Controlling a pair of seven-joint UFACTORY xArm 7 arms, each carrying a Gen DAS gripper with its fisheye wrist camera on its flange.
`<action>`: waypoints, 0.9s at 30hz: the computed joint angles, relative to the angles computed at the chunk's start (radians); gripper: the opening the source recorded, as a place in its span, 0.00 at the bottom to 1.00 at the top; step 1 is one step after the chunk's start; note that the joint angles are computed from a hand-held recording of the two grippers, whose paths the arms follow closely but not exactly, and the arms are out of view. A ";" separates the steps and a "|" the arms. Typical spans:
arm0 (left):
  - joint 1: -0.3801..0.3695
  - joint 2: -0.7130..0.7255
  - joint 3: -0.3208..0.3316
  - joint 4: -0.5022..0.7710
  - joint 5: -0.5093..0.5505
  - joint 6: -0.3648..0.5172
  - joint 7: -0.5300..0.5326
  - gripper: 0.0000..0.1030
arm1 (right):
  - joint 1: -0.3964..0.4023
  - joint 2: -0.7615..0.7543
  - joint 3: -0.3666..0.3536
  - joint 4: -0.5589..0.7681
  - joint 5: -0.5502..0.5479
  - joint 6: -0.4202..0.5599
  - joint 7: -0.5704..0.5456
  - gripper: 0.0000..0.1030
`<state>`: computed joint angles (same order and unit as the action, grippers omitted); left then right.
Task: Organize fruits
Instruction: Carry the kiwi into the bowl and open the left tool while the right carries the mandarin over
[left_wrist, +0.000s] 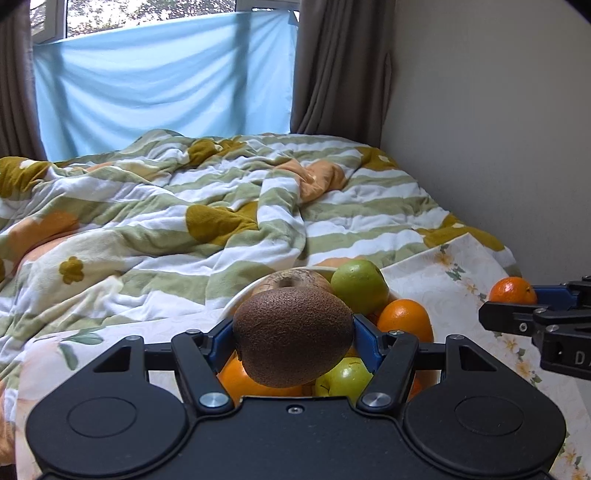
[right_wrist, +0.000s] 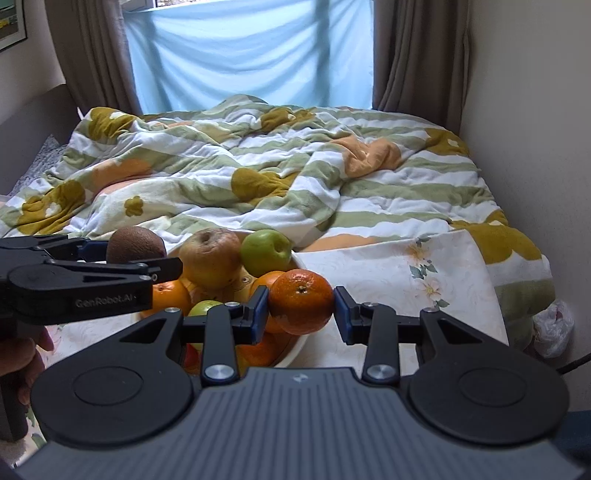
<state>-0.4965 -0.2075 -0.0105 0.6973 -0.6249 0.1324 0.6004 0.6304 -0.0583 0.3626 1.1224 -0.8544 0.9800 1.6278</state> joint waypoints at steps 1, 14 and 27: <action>-0.004 0.013 0.000 0.005 -0.003 -0.005 0.007 0.68 | -0.002 0.002 -0.003 -0.001 0.004 0.000 0.001 0.51; -0.097 0.036 0.039 0.017 -0.256 -0.107 0.224 0.96 | -0.017 0.008 -0.016 -0.012 0.048 0.019 0.024 0.51; 0.103 -0.141 -0.033 -0.097 0.142 -0.004 -0.135 0.99 | -0.028 0.048 -0.039 0.033 0.011 -0.066 -0.053 0.51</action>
